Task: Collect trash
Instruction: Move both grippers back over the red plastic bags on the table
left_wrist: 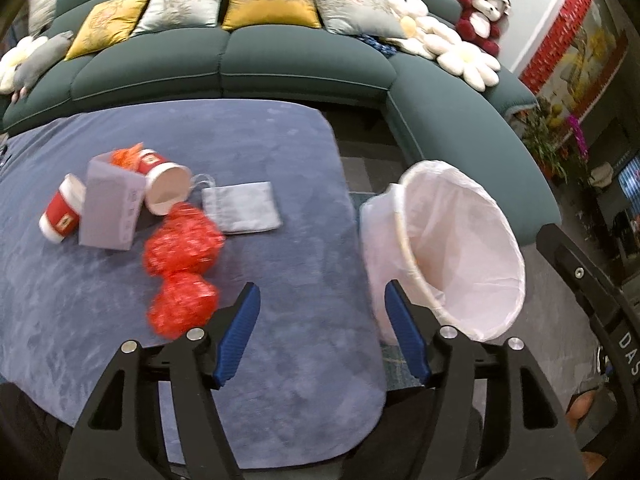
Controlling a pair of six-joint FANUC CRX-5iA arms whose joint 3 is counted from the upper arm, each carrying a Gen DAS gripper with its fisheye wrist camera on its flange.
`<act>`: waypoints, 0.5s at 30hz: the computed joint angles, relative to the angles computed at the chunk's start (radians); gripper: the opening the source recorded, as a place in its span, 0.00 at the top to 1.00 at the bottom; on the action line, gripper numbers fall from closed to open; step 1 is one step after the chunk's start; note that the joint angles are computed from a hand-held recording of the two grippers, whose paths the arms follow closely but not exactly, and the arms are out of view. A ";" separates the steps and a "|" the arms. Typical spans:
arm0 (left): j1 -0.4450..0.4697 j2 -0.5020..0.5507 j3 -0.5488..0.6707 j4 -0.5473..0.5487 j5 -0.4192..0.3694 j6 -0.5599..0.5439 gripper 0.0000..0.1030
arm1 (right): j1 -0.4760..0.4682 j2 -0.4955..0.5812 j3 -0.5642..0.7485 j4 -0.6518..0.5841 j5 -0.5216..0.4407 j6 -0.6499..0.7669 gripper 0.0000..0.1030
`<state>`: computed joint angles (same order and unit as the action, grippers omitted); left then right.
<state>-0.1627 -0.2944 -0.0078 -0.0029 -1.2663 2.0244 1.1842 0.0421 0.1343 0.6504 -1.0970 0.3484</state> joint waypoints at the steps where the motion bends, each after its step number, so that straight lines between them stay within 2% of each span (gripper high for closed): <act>1: 0.015 -0.014 -0.013 0.006 -0.001 -0.006 0.40 | 0.002 0.005 0.009 -0.005 -0.001 0.010 0.47; 10: 0.223 -0.163 -0.145 0.103 -0.014 -0.106 0.40 | 0.067 0.083 0.107 -0.041 -0.026 0.078 0.40; 15: 0.374 -0.236 -0.217 0.165 -0.039 -0.215 0.40 | 0.096 0.143 0.178 -0.087 -0.039 0.128 0.38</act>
<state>0.2116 -0.5307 -0.2250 0.1626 -1.3055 1.8089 1.2801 0.1849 0.3128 0.5638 -1.1359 0.4763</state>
